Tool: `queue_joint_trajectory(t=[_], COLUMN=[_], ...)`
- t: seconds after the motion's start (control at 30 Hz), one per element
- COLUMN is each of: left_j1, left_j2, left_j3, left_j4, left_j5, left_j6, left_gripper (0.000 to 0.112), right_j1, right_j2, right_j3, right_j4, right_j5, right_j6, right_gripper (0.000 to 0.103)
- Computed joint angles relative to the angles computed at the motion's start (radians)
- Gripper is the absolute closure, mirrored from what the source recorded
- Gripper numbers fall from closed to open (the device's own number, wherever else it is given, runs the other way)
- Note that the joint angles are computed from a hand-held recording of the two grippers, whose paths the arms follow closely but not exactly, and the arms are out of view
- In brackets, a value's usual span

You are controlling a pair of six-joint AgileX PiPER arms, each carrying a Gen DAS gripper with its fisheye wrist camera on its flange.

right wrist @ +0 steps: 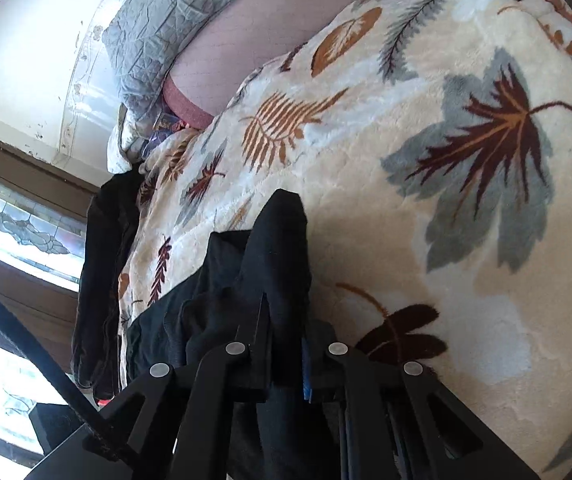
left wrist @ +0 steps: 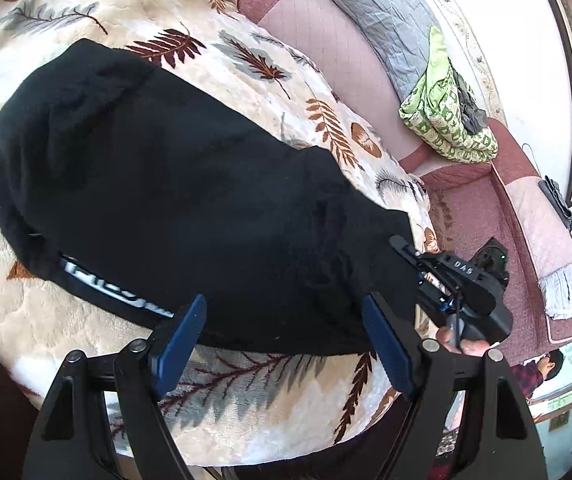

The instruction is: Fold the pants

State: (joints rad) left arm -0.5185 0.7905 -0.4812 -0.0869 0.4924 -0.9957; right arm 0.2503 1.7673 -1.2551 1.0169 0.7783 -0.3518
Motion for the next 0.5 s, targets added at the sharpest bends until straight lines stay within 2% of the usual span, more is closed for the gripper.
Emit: queue_joint_trajectory(t=[0.13, 0.27, 0.33, 0.37, 0.5], left_j1=[-0.055, -0.016, 0.016, 0.031, 0.059], left_j2=[0.008, -0.011, -0.024, -0.034, -0.077], left_j3=[-0.017, -0.004, 0.000, 0.001, -0.001], left_j4=[0.098, 0.047, 0.004, -0.012, 0.033], left_j5=[0.015, 0.012, 0.020, 0.028, 0.065], left_j6=[-0.089, -0.036, 0.012, 0.031, 0.004], left_gripper=[0.033, 0.033, 0.033, 0.033, 0.033], right_j1=[-0.036, -0.066, -0.062, -0.055, 0.001], right_j2=[-0.017, -0.007, 0.016, 0.023, -0.102], right_j3=[-0.028, -0.041, -0.063, -0.076, -0.031], right_j4=[-0.087, -0.193, -0.268, -0.318, -0.583], right_j5=[-0.006, -0.009, 0.000, 0.010, -0.096], right_j6=[0.068, 0.146, 0.184, 0.220, 0.429], right_gripper=[0.093, 0.093, 0.090, 0.082, 0.078])
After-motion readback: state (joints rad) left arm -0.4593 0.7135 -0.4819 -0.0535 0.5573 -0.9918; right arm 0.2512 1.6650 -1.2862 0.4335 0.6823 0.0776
